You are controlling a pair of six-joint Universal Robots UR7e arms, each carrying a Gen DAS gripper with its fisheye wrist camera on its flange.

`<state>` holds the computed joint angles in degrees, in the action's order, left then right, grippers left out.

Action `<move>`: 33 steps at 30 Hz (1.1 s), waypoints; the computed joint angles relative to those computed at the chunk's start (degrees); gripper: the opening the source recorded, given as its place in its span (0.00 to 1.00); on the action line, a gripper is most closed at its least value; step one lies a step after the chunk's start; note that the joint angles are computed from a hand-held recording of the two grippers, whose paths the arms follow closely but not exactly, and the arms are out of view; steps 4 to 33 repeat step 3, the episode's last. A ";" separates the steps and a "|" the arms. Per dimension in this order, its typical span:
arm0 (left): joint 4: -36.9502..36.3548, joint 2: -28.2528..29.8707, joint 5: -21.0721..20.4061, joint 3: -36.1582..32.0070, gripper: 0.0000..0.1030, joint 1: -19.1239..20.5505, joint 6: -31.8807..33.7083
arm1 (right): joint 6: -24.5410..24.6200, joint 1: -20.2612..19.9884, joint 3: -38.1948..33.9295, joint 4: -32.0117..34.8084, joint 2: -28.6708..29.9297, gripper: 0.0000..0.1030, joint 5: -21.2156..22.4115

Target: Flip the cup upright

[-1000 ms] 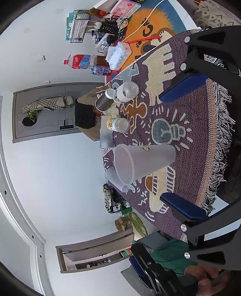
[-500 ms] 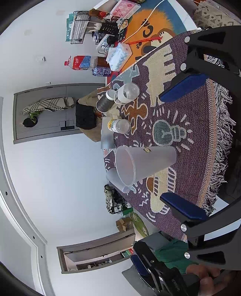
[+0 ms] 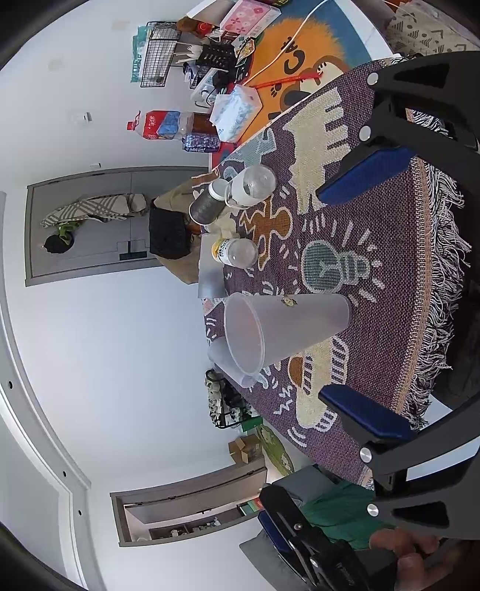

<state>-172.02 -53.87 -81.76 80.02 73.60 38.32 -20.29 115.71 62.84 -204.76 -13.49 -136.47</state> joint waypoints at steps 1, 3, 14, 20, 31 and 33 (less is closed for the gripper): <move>-0.12 0.30 0.08 -0.17 0.95 0.25 -0.10 | -0.06 -0.17 -0.19 0.44 0.20 0.93 -0.03; 0.56 1.27 0.96 -1.25 0.95 0.69 -0.52 | 0.90 -0.81 -0.66 2.60 0.44 0.93 0.06; 0.56 1.27 0.96 -1.25 0.95 0.69 -0.52 | 0.90 -0.81 -0.66 2.60 0.44 0.93 0.06; 0.56 1.27 0.96 -1.25 0.95 0.69 -0.52 | 0.90 -0.81 -0.66 2.60 0.44 0.93 0.06; 0.56 1.27 0.96 -1.25 0.95 0.69 -0.52 | 0.90 -0.81 -0.66 2.60 0.44 0.93 0.06; 0.56 1.27 0.96 -1.25 0.95 0.69 -0.52 | 0.90 -0.81 -0.66 2.60 0.44 0.93 0.06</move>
